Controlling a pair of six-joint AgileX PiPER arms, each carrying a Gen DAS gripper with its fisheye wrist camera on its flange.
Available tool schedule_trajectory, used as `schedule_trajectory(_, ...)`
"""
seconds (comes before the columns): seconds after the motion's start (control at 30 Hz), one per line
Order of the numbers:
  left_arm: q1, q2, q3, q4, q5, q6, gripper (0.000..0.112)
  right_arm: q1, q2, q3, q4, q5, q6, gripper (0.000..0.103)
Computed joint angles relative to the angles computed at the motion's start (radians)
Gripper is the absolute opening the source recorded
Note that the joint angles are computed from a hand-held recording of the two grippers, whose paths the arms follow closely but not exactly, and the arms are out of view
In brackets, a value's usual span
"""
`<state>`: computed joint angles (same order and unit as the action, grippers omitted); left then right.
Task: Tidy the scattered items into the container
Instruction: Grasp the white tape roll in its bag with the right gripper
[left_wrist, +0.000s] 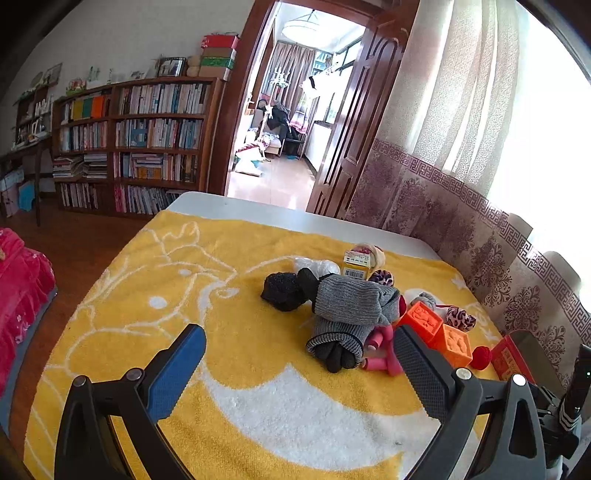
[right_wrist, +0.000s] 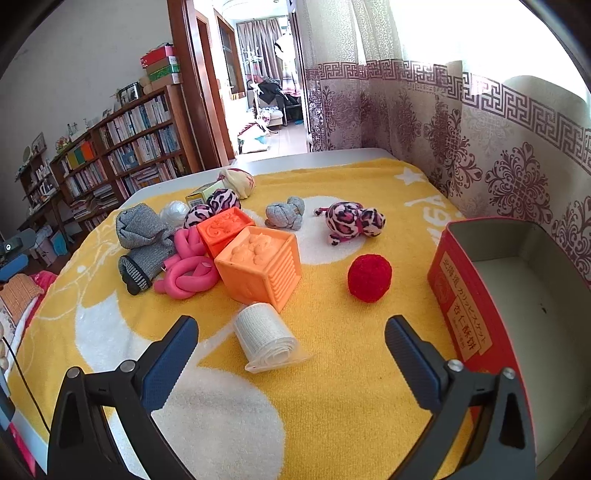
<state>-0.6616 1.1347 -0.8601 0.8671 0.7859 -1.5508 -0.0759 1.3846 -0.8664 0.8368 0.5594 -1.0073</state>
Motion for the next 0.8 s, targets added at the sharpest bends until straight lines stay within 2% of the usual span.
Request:
schedule_trajectory(0.1, 0.038, 0.074, -0.012, -0.032, -0.073, -0.026, 0.102, -0.005, 0.013, 0.008, 0.032, 0.031, -0.063, 0.089)
schedule_trajectory(0.17, 0.038, 0.115, -0.018, -0.010, -0.095, -0.062, 0.103, -0.017, 0.032, 0.004, 0.056, 0.072, -0.106, 0.077)
schedule_trajectory(0.3, 0.030, 0.191, -0.037, 0.043, -0.099, -0.098, 0.102, -0.013, 0.078, -0.015, 0.057, 0.100, -0.111, 0.062)
schedule_trajectory(0.37, 0.032, 0.213, -0.029, 0.066, -0.112, -0.117, 0.103, 0.008, 0.091, -0.018, 0.036, 0.086, -0.095, 0.056)
schedule_trajectory(0.5, 0.037, 0.233, -0.007, 0.100, -0.113, -0.152, 0.103, 0.049, 0.108, -0.029, 0.007, 0.063, -0.074, 0.049)
schedule_trajectory(0.6, 0.042, 0.237, 0.006, 0.110, -0.120, -0.156, 0.103, 0.070, 0.139, -0.053, -0.038, 0.052, -0.012, 0.049)
schedule_trajectory(0.8, 0.048, 0.244, 0.011, 0.103, -0.151, -0.137, 0.103, 0.061, 0.158, -0.070, -0.024, 0.070, -0.009, 0.049)
